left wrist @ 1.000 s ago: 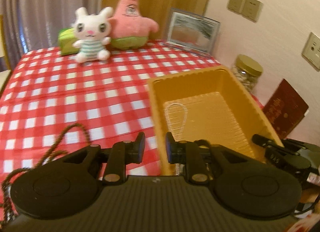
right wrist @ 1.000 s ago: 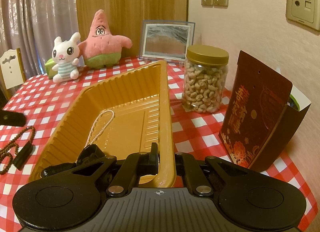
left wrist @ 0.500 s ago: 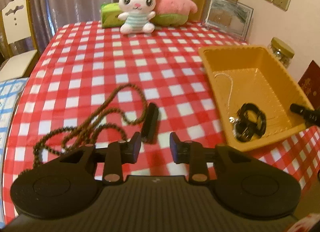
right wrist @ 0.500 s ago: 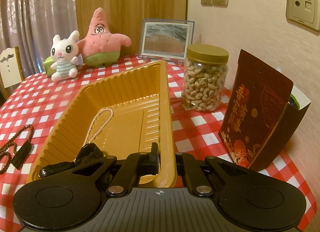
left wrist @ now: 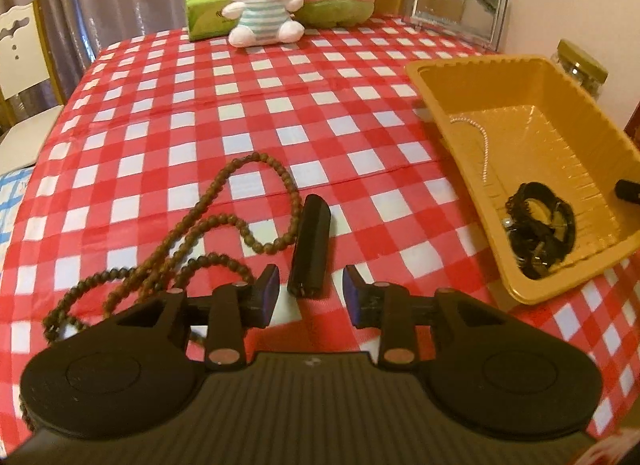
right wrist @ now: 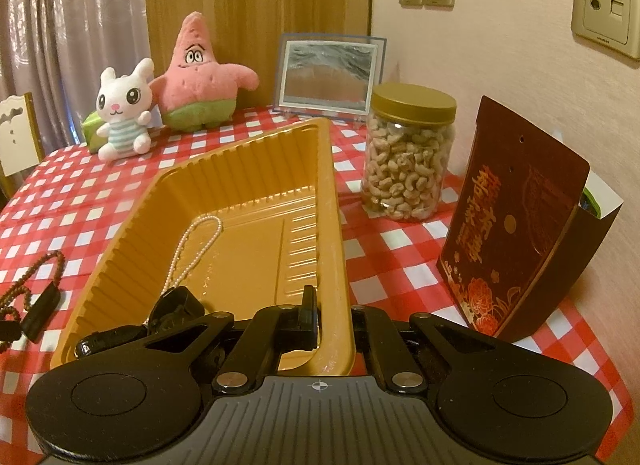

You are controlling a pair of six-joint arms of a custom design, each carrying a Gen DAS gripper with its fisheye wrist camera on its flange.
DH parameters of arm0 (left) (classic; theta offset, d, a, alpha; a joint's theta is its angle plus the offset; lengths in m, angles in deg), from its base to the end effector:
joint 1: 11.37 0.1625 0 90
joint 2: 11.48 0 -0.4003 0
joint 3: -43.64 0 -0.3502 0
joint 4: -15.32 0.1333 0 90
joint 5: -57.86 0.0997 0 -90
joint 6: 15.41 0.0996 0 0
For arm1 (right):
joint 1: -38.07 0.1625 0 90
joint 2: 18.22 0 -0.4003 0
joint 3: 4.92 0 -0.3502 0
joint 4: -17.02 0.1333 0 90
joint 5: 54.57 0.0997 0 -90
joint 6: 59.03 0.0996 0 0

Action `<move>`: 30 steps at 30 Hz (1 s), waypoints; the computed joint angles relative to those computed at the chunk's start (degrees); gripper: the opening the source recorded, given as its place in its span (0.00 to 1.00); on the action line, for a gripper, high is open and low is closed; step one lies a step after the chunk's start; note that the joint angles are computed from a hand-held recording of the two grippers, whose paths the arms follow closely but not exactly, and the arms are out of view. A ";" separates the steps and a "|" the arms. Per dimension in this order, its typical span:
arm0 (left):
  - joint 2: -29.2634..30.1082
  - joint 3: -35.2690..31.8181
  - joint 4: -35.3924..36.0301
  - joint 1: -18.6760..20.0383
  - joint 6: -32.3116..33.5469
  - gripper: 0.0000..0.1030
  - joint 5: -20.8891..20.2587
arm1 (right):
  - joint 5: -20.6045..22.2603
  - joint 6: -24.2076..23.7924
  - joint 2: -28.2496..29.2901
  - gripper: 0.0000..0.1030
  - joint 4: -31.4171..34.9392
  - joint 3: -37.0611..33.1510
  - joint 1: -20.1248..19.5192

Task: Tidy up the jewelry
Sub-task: 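Grasp the black oblong pendant on the table with the left gripper, then carry the black pendant into the orange tray and release it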

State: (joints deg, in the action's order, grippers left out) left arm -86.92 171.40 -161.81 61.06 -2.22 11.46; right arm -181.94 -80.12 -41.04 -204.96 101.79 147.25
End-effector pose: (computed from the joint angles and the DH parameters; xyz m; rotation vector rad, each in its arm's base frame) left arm 0.0604 -0.4783 0.2705 0.3323 2.2962 -0.7563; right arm 0.2435 -0.4783 -0.0091 0.4654 -2.2765 1.0120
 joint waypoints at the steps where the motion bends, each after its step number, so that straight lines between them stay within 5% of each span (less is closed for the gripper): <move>1: 0.78 -0.59 -0.29 0.33 0.59 0.30 0.00 | -0.09 0.05 0.03 0.04 0.04 -0.07 0.02; 13: 6.54 -5.27 -0.03 1.86 3.39 0.29 1.03 | -0.48 0.54 0.11 0.04 0.57 -0.36 -0.04; 20: 7.51 -5.94 -0.23 1.53 3.37 0.20 1.85 | -0.42 0.48 0.13 0.04 0.51 -0.36 -0.05; 30: 2.94 -4.27 4.27 -1.24 -5.92 0.19 0.53 | -0.12 -0.18 0.42 0.04 -0.07 -0.35 0.31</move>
State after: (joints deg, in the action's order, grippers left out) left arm -83.98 167.13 -157.54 59.82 -8.15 11.99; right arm -182.06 -80.30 -40.62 -205.03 101.44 147.56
